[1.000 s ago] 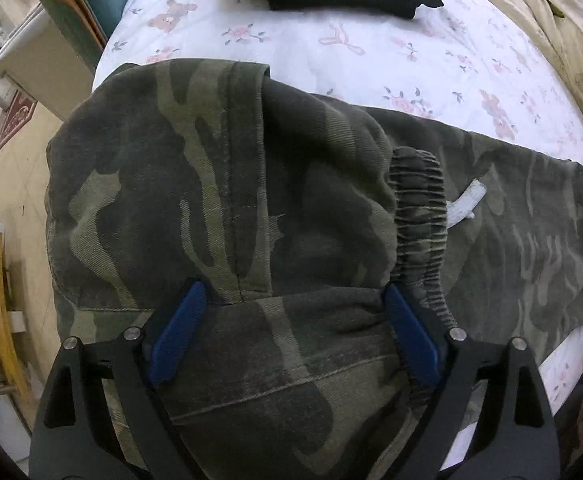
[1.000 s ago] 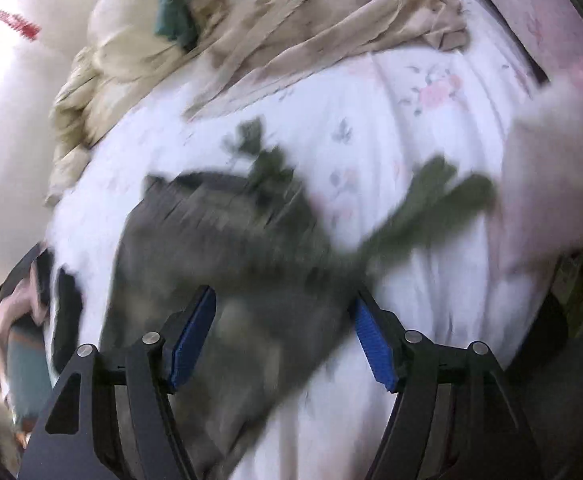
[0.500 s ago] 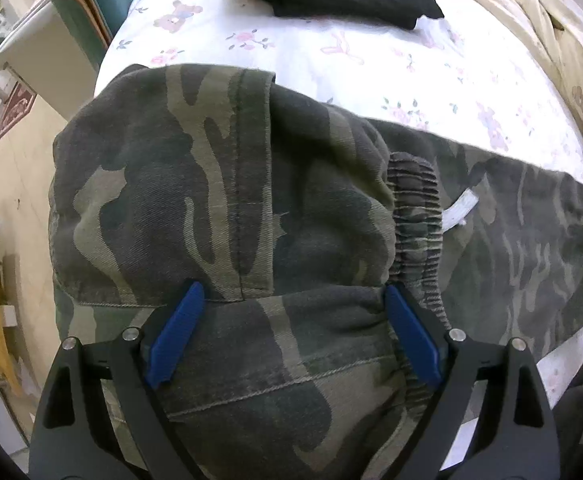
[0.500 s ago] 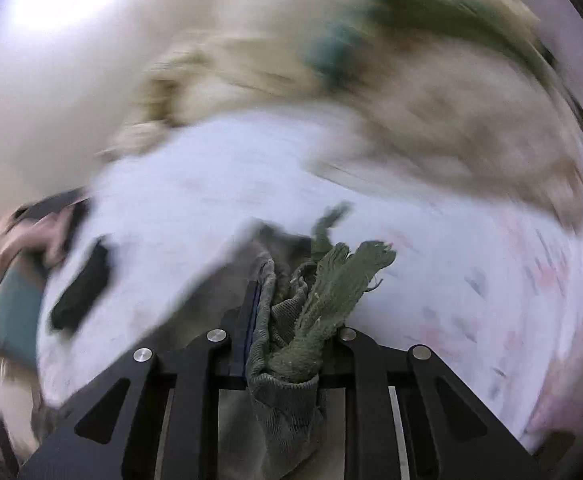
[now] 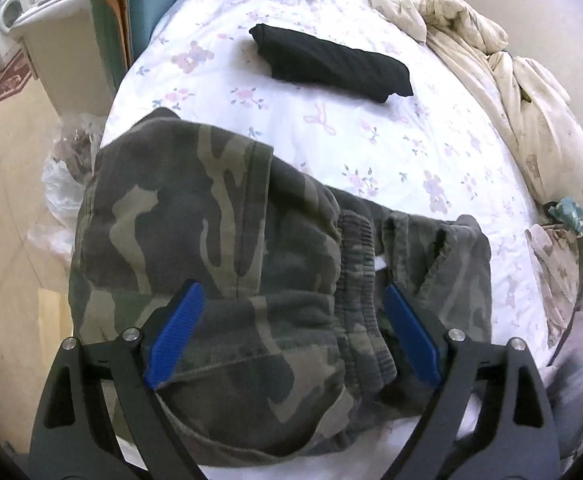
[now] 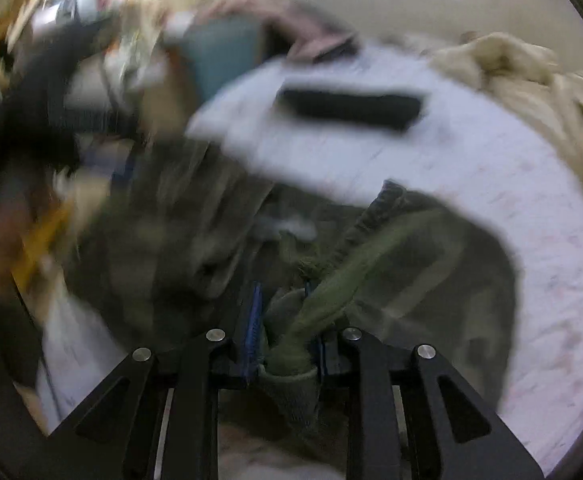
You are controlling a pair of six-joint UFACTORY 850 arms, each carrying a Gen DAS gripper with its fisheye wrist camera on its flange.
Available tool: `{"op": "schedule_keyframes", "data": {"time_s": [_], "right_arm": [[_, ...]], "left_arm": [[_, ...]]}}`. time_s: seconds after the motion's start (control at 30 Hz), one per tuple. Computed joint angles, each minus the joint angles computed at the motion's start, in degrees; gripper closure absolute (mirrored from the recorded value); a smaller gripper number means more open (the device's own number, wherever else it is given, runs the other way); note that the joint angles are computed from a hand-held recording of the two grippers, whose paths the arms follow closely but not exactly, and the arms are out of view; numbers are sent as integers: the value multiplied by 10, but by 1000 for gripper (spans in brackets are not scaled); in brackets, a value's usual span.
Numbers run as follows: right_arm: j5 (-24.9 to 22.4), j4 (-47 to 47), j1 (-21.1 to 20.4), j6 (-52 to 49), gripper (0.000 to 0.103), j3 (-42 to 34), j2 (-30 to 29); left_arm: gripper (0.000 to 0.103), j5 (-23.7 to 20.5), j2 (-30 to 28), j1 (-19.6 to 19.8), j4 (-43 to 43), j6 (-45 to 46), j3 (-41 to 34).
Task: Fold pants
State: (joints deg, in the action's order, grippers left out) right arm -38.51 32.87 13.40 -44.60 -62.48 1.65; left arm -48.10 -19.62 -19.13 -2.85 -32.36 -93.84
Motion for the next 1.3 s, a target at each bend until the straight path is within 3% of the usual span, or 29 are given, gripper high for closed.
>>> {"op": "schedule_keyframes", "data": {"time_s": [0.07,0.17,0.27,0.37,0.47,0.57,0.7,0.73,0.83,0.9,1.03,1.07,1.1,1.17,1.3], "right_arm": [[-26,-48,19,26,70,6,-3],[-61,-42,10,21,69,9,14],[-118,65,-53,-25,69,-13,27],[-112,119,-107,-13,69,-52,14],[-81,68,-126,93,67,-132,-57],[-74,-24,-116,215,67,-223,-153],[-143,-65,-87,298,69,-322,-275],[-155,-92,-80,311,69,-335,-290],[-127,-144,-58,335,70,-347,-306],[-158,-134,-63,348,70,-372,-319],[-184,-60,-102,292,69,-366,-280],[-178,-45,-117,290,58,-345,-255],[-164,-32,-133,289,40,-313,-223],[-134,-32,-153,304,24,-260,-173],[-122,-66,-186,379,24,-173,-115]], "left_arm": [[14,2,3,-1,-1,-1,2],[14,-2,-4,-5,5,2,-8],[14,-1,-11,-8,6,-3,-19],[14,2,-12,-9,-10,0,-23],[14,2,-17,-14,-4,0,-29],[14,-2,-22,-15,3,-5,-35],[14,-9,-31,-11,-9,-1,-42],[14,-12,-33,-11,-10,0,-43],[14,-16,-40,-11,-7,1,-50],[14,-20,-44,-10,-11,2,-56],[14,-16,-50,-9,-34,10,-70],[14,-15,-51,-10,-37,10,-74],[14,-13,-51,-10,-39,10,-76],[14,-9,-53,-14,-44,13,-83],[14,-12,-64,-27,-32,18,-100]]}}
